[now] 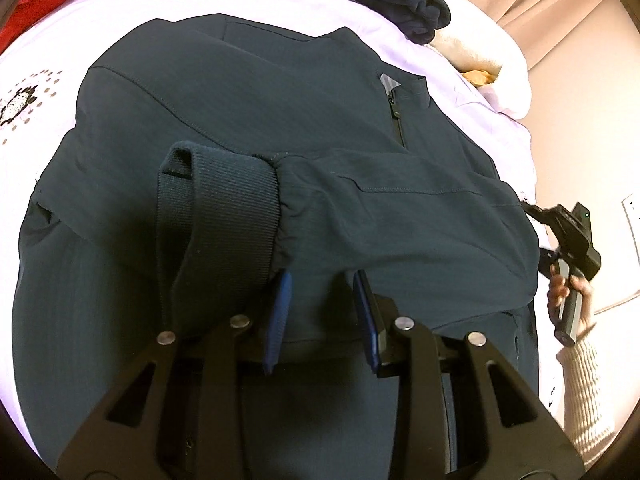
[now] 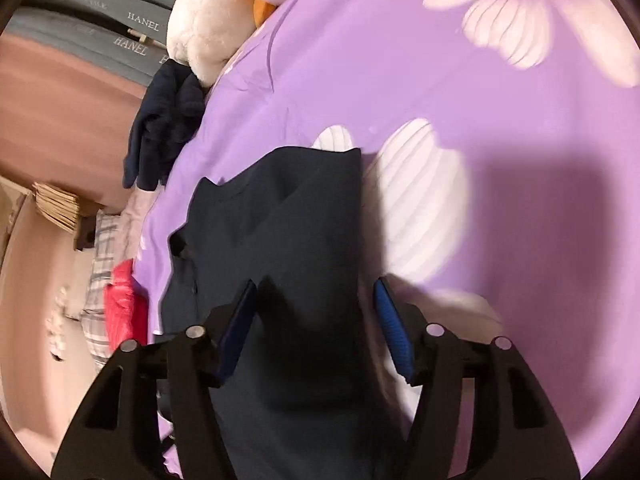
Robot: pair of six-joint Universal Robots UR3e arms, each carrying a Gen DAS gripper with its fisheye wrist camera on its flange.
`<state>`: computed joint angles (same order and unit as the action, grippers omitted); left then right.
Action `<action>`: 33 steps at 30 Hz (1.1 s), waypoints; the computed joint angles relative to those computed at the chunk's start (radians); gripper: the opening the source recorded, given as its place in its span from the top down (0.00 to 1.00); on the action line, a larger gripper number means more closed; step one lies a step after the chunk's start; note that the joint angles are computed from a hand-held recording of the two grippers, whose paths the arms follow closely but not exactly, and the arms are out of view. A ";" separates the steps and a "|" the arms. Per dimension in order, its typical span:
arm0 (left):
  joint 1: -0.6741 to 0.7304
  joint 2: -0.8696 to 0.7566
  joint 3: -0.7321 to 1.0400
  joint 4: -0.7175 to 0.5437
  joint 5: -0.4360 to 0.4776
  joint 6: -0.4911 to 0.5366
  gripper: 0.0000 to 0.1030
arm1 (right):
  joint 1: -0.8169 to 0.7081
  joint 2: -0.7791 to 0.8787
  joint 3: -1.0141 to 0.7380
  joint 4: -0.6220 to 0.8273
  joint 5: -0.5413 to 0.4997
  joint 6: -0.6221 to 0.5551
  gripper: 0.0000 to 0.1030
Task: Fold large clothes
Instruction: 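Adjust the sleeve on the jacket body with the left tool while the right tool grips the jacket side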
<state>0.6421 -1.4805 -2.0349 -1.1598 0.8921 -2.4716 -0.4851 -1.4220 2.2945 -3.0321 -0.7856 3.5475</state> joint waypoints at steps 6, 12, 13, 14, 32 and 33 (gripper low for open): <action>-0.088 -0.009 0.030 0.098 0.055 -0.061 0.68 | -0.019 -0.096 0.044 -0.117 -0.023 -0.075 0.96; -0.175 -0.104 0.078 0.206 0.100 -0.135 0.61 | -0.028 0.009 0.064 -0.113 -0.092 -0.061 0.91; -0.161 -0.101 0.087 0.175 0.086 -0.126 0.61 | -0.036 -0.014 0.078 -0.104 -0.085 -0.050 0.85; -0.150 -0.093 0.093 0.151 0.078 -0.117 0.59 | -0.047 -0.048 0.088 -0.082 -0.074 -0.056 0.79; -0.113 -0.006 -0.001 0.240 0.143 -0.045 0.56 | 0.626 -0.191 -0.074 0.207 -0.634 -0.418 0.83; -0.100 0.005 -0.020 0.242 0.137 -0.026 0.56 | 0.656 -0.204 -0.038 0.194 -0.674 -0.434 0.83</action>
